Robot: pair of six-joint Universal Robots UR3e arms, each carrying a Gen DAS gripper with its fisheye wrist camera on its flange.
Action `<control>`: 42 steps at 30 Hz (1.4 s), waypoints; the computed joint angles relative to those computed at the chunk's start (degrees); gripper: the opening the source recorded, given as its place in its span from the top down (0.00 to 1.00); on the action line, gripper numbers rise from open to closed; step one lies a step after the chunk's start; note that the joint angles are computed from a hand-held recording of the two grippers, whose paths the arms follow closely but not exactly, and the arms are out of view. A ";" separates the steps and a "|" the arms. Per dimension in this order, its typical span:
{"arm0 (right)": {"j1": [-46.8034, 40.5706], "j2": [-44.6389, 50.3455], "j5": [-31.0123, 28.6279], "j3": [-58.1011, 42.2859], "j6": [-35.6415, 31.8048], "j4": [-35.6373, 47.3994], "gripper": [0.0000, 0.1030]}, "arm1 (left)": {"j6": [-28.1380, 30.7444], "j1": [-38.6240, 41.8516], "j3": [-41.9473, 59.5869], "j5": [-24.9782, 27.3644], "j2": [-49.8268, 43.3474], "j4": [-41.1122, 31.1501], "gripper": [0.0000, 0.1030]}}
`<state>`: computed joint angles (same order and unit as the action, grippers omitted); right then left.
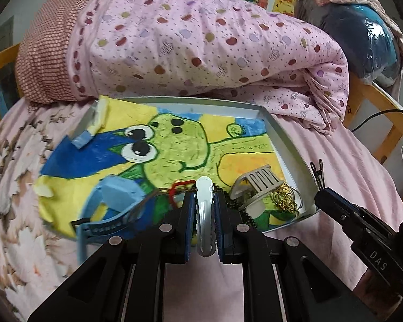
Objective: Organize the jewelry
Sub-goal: 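Carry the black clip with the right tool into the tray while the left tool carries the white clip there, then open both tools over the tray and pull them back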
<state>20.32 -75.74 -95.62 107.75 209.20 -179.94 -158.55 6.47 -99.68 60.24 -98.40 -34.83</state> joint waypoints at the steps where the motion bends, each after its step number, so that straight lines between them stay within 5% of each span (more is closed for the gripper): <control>1: -0.28 0.32 0.25 0.04 0.20 0.08 0.88 | -0.32 -0.38 0.28 0.21 -0.73 0.45 0.89; 17: -1.80 1.71 2.06 -0.11 1.73 2.93 0.87 | -4.07 -4.55 4.69 3.75 -7.90 0.69 0.89; 32: -2.17 1.56 2.32 -0.47 1.71 4.06 0.86 | -3.67 -2.96 6.08 1.40 -8.49 -3.27 0.88; 39: -0.76 1.57 0.18 -2.07 1.23 6.10 0.71 | -5.40 -1.06 6.38 -0.85 -7.41 -4.76 0.84; 42: 0.30 1.50 -1.71 -2.78 0.94 6.83 0.62 | -5.36 -0.29 6.03 -1.83 -6.52 -5.21 0.67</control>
